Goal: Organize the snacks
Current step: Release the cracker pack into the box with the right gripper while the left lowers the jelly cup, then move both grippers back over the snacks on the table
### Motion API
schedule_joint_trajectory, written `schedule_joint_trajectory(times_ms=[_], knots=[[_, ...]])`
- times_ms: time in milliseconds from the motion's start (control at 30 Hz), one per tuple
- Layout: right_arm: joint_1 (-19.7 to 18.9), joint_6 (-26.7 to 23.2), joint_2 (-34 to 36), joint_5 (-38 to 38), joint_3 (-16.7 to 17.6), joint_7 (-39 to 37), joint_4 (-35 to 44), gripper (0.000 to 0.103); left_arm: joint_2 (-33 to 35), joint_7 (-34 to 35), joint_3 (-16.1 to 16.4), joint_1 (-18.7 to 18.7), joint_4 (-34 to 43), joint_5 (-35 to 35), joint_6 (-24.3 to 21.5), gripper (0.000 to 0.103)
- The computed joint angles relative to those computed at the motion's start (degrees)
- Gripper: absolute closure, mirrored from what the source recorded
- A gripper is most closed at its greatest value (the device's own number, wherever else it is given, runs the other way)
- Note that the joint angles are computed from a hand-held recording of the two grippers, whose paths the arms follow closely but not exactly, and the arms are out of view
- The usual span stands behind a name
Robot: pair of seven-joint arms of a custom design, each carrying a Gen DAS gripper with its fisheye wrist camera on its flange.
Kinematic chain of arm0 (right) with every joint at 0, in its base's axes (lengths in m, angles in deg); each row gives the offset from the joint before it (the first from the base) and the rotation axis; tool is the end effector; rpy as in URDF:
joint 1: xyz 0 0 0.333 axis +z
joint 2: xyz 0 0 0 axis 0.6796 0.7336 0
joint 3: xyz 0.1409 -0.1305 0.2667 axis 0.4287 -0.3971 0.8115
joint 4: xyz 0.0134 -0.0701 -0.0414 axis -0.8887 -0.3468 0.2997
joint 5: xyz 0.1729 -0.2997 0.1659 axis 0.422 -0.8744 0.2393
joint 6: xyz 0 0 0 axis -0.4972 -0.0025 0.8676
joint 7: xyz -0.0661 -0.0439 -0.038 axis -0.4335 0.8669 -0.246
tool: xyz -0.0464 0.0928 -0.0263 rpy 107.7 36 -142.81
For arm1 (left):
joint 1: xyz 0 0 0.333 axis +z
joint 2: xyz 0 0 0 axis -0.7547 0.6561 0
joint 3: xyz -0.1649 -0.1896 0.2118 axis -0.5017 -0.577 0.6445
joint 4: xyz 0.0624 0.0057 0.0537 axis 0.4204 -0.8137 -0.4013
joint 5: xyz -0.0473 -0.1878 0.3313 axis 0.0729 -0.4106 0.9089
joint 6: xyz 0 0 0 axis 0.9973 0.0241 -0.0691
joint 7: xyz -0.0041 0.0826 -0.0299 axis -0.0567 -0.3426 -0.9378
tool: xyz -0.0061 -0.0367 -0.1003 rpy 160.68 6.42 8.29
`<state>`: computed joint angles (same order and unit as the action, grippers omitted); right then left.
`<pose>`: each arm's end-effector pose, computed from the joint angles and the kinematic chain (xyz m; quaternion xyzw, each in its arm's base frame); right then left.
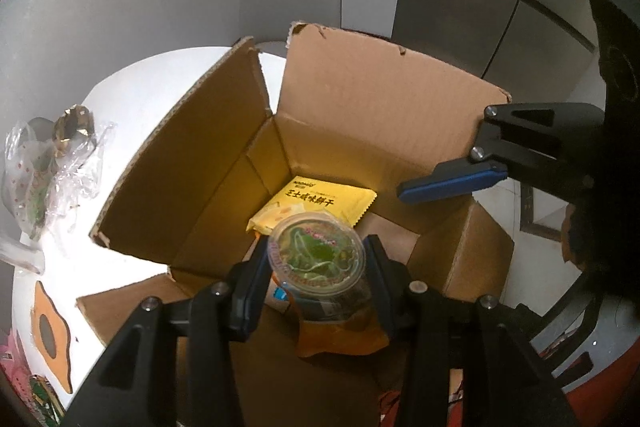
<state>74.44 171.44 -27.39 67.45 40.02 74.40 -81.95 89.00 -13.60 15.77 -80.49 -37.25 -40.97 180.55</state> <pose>0.4645 0.3609 0.4118 -0.8730 0.3547 -0.1198 0.3127 0.5636 -0.5204 0.4019 -0.4516 0.8647 -0.1795 0.1270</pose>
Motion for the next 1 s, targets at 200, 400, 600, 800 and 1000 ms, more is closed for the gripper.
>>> schedule_joint_trajectory(times_ms=[200,400,600,800,1000], knots=[[0.9,-1.1,2.4,-2.0,-1.1,1.4,3.2,0.031,0.3,-0.1,0.7,-0.6,1.2,0.9,-2.1,0.051],[1.3,-1.3,2.8,-3.0,-1.4,2.6,4.0,0.031,-1.8,-1.7,0.5,0.2,-2.4,0.9,1.3,0.051],[2.2,0.0,1.1,-4.6,-1.8,5.4,2.6,0.031,-9.8,-8.2,0.9,1.9,-13.4,2.9,10.6,0.049],[4.7,7.5,-2.3,-7.1,-1.3,8.8,-1.4,0.031,-24.2,-25.1,4.4,1.8,-31.1,15.0,20.9,0.042],[4.0,12.7,-2.0,-2.0,6.9,2.5,-0.9,0.031,-38.8,-50.1,5.3,2.8,-46.7,35.7,19.9,0.037]])
